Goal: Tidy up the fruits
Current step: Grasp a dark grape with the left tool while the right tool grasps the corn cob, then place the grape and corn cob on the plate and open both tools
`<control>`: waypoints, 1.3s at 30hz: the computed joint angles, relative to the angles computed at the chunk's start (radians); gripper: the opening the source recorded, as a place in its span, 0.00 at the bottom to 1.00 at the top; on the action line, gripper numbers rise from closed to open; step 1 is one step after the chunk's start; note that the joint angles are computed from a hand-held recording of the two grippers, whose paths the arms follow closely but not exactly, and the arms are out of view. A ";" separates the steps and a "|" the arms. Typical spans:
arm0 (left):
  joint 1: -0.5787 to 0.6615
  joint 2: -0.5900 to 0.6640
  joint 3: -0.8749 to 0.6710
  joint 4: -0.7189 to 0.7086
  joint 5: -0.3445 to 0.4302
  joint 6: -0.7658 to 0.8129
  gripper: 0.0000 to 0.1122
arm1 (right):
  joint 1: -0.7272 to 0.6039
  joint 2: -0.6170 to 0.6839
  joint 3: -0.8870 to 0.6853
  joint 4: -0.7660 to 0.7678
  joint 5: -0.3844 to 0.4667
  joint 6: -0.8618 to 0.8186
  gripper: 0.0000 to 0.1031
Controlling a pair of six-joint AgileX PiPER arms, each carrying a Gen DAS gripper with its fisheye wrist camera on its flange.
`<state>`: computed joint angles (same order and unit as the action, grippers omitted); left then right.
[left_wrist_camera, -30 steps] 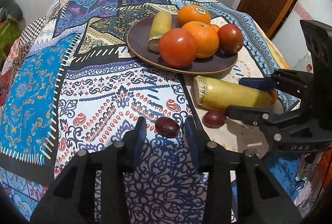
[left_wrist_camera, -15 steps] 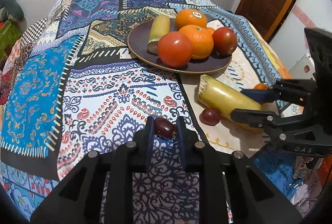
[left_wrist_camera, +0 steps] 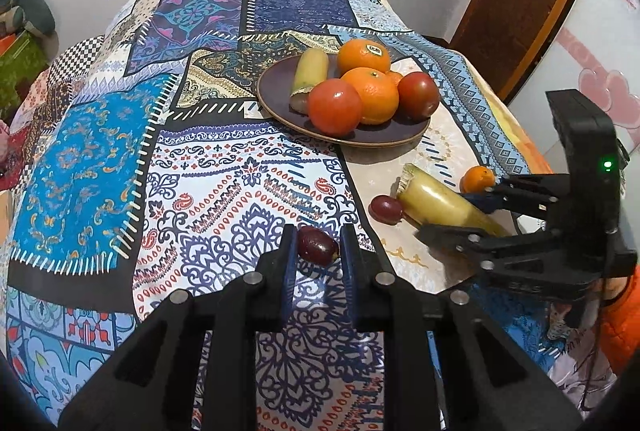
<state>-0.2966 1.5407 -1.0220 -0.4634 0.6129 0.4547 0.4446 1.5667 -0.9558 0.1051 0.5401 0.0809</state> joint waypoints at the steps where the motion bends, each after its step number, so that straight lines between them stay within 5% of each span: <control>1: 0.000 -0.001 0.001 0.001 0.000 -0.001 0.18 | 0.001 0.002 -0.002 -0.005 -0.006 0.003 0.34; 16: -0.017 0.046 -0.117 0.043 -0.007 -0.050 0.18 | -0.061 -0.140 0.011 0.020 -0.046 0.001 0.33; 39: -0.017 0.448 -0.604 0.115 0.119 -0.156 0.18 | -0.146 0.178 -0.414 -0.048 0.022 -0.004 0.33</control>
<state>-0.3134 1.9885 -1.6256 -0.3484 0.7314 0.2986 0.2986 1.7451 -1.3699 0.0576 0.5623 0.0771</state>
